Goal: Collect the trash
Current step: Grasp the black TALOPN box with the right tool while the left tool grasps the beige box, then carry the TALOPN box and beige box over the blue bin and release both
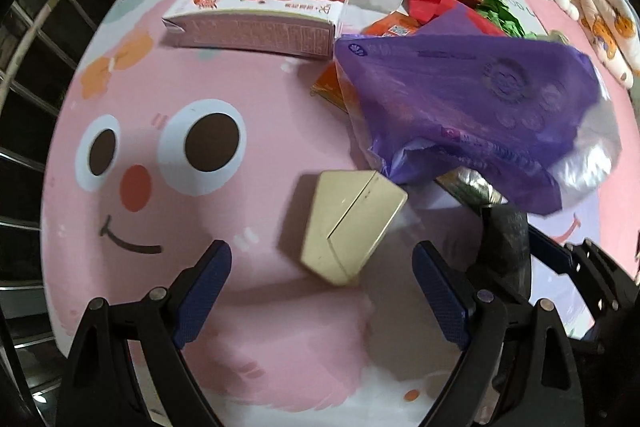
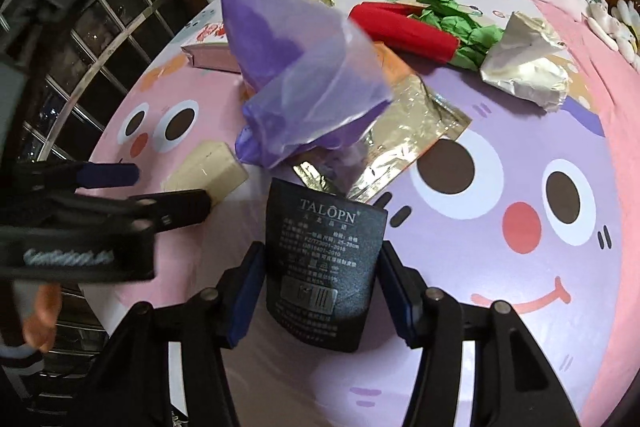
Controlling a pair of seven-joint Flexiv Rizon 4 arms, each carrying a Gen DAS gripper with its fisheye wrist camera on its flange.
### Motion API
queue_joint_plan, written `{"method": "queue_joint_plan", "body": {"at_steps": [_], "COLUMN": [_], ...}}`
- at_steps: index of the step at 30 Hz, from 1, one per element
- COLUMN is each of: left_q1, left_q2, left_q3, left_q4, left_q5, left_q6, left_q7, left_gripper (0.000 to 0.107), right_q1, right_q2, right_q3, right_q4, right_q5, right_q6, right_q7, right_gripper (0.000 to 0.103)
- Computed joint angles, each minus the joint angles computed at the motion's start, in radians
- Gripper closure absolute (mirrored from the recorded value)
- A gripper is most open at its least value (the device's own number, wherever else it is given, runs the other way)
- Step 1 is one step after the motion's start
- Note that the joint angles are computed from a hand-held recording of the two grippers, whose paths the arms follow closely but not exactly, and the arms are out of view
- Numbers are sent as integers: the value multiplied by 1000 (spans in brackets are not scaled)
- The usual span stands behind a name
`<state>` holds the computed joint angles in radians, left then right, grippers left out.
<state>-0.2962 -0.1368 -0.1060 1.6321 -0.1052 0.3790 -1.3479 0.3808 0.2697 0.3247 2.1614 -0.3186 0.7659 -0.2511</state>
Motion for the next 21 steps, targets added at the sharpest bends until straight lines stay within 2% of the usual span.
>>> {"method": "queue_joint_plan", "body": {"at_steps": [5, 9, 11, 13, 21], "left_q1": [-6, -20, -25, -28, -25], "left_q2": [-23, -36, -35, -25, 17], "left_q3": [-3, -6, -8, -10, -6], "left_q4": [-10, -20, -16, 3, 71], "left_q5": [3, 38, 44, 31, -34], "left_q6": [4, 5, 19, 51, 124], "left_q7": [-42, -70, -65, -44, -30], "left_gripper": [16, 40, 46, 64, 64], "right_q1": [-7, -12, -13, -13, -13], "right_q2": [20, 32, 34, 32, 38], "right_q3": [-4, -4, -2, 2, 14], "right_q4": [18, 31, 34, 34, 40], "right_q5": [12, 22, 23, 21, -1], "right_q6": [20, 30, 32, 37, 49], "right_q7": [-5, -11, -10, -5, 16], "right_gripper": [47, 47, 47, 47, 48]}}
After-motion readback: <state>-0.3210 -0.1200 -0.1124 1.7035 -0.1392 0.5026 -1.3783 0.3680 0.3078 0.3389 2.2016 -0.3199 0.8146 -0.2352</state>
